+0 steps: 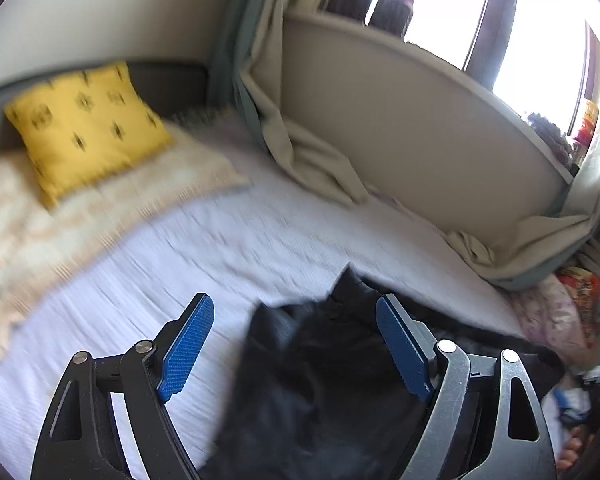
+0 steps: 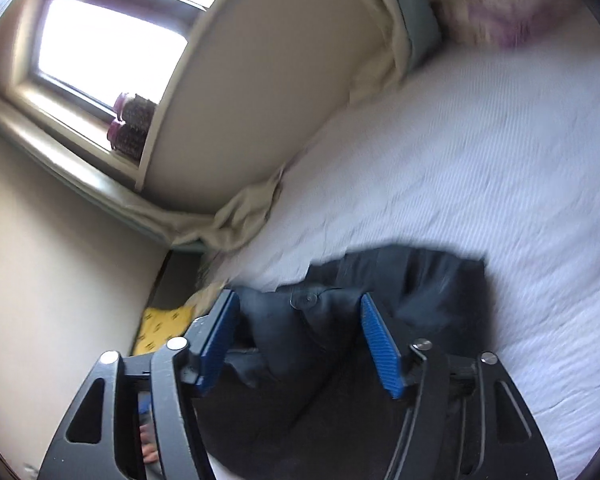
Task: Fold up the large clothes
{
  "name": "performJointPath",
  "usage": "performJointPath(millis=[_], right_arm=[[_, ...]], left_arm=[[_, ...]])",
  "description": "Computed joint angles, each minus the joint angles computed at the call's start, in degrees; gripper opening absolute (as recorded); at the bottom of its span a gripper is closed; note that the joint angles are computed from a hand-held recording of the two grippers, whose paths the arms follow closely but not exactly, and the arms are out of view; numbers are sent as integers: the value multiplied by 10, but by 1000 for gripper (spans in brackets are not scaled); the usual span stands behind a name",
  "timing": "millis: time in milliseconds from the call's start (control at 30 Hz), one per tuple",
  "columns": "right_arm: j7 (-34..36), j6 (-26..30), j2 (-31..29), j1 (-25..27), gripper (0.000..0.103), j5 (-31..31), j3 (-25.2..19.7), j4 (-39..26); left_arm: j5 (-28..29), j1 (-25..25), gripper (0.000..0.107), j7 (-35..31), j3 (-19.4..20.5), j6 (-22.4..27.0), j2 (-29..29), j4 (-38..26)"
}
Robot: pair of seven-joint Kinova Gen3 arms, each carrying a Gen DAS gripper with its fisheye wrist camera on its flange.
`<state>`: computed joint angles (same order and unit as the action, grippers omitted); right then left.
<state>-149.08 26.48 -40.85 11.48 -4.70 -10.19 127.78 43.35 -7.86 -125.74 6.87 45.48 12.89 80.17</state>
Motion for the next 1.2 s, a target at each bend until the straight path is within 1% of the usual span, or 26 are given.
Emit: performJointPath(millis=[33,67,100,133,167,200,267,300,333,367,433,467,500,567,633,667,700,733,767,800,833,933,1033,1100,1133,1200], right_arm=[[-6,23,-5,27,63,19,-21,-14],[-6,47,-9,46,63,31,-37,-29],[-5,70,-11,54,63,40,-46,-44],[-10,84,-15,57,63,57,-59,-58],[-14,94,-14,54,63,71,-67,-69],[-19,107,-9,47,63,90,-80,-84],[-15,152,13,51,63,124,-129,-129],[-12,175,21,61,62,133,-155,-147],[-1,198,39,61,61,142,-182,-169],[9,219,50,71,57,143,-209,-185],[7,254,92,64,50,167,-261,-213],[-3,271,113,62,46,185,-288,-223],[-17,287,134,62,44,205,-314,-230],[-46,308,171,59,42,239,-358,-232],[-83,350,208,73,42,284,-411,-234],[-95,374,226,81,42,307,-437,-231],[-107,397,245,91,42,328,-464,-232],[-111,418,264,106,42,342,-490,-224],[-115,430,275,118,41,347,-505,-219],[-119,433,282,127,39,342,-510,-212],[-117,426,283,133,39,329,-504,-206],[-95,388,272,133,39,291,-467,-181],[-64,347,245,142,38,251,-443,-155],[-57,328,238,136,38,241,-428,-140],[-63,321,240,134,38,243,-428,-134],[-96,312,248,114,38,266,-428,-120]], left_arm=[[6,0,87,-9,-4,-20,-13,13],[20,-9,87,-28,2,-31,-23,24],[40,-16,87,-51,5,-32,-32,33],[58,-12,87,-73,-3,-24,-37,38],[70,1,87,-93,-21,-7,-42,40],[75,26,87,-113,-46,9,-46,43],[69,79,87,-146,-87,32,-57,51],[52,105,87,-153,-100,36,-66,56],[29,132,87,-163,-105,35,-75,65],[6,158,87,-172,-110,30,-82,75],[-41,212,87,-177,-120,1,-90,101],[-64,238,87,-175,-128,-13,-87,111],[-87,265,87,-166,-140,-27,-81,118],[-134,318,87,-132,-175,-48,-56,118],[-181,370,86,-85,-226,-48,-27,102],[-204,393,86,-62,-253,-38,-9,87],[-224,404,86,-39,-270,-32,8,75],[-236,405,86,-15,-276,-21,22,62],[-249,395,86,8,-272,-12,35,49],[-265,381,86,31,-257,-8,42,40],[-280,357,86,45,-232,-10,49,35],[-318,285,88,81,-152,-10,62,28],[-323,211,88,91,-74,6,82,20],[-343,169,88,111,-21,5,87,19],[-351,156,88,117,-2,2,88,22],[-346,146,89,119,7,15,96,13]])
